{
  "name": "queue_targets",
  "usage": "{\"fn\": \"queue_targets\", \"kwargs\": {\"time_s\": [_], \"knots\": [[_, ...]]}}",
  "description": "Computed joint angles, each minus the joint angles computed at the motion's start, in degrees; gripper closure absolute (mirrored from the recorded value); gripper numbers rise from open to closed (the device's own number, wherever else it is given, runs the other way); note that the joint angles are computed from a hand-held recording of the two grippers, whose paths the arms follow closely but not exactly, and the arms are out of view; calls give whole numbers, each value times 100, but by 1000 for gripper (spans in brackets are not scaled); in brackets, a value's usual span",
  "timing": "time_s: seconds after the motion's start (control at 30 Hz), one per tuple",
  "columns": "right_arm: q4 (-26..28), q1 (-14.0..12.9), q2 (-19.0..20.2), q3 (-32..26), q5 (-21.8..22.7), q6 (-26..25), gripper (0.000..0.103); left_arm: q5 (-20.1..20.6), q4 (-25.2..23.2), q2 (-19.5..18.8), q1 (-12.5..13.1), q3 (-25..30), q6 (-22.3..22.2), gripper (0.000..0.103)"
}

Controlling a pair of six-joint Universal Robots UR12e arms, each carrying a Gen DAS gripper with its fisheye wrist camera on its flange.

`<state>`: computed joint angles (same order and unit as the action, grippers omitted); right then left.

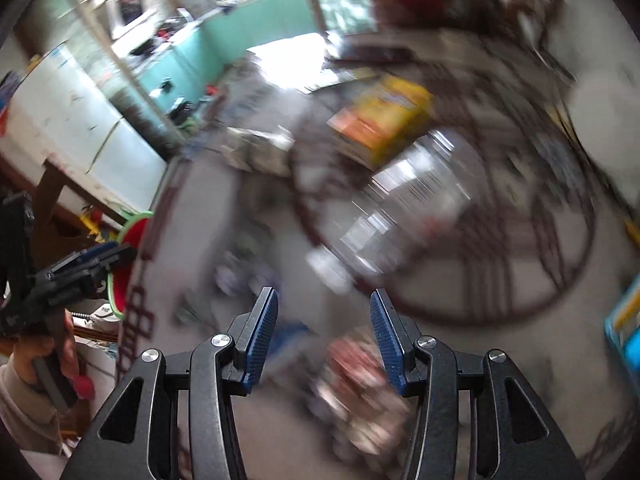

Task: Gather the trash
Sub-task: 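Grasp the clear water bottle with the left gripper while the right gripper regrasps the crumpled paper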

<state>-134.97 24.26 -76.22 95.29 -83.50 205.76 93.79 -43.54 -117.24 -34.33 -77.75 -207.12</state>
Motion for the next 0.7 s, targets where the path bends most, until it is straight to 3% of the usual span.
{"fn": "queue_targets", "kwargs": {"time_s": [0.13,0.37,0.5,0.7], "knots": [[-6,-186,-178,389,440,192,56,-153,-170,-301,-144,463,188,36],[178,-369,-171,628,1148,-104,56,-269,-475,-650,-319,1070,326,35],[99,-411,-227,695,1249,-362,63,-278,-626,-819,-381,1349,321,35],[-165,-543,-329,789,939,-428,66,-392,-865,-1186,-466,1902,335,35]]}}
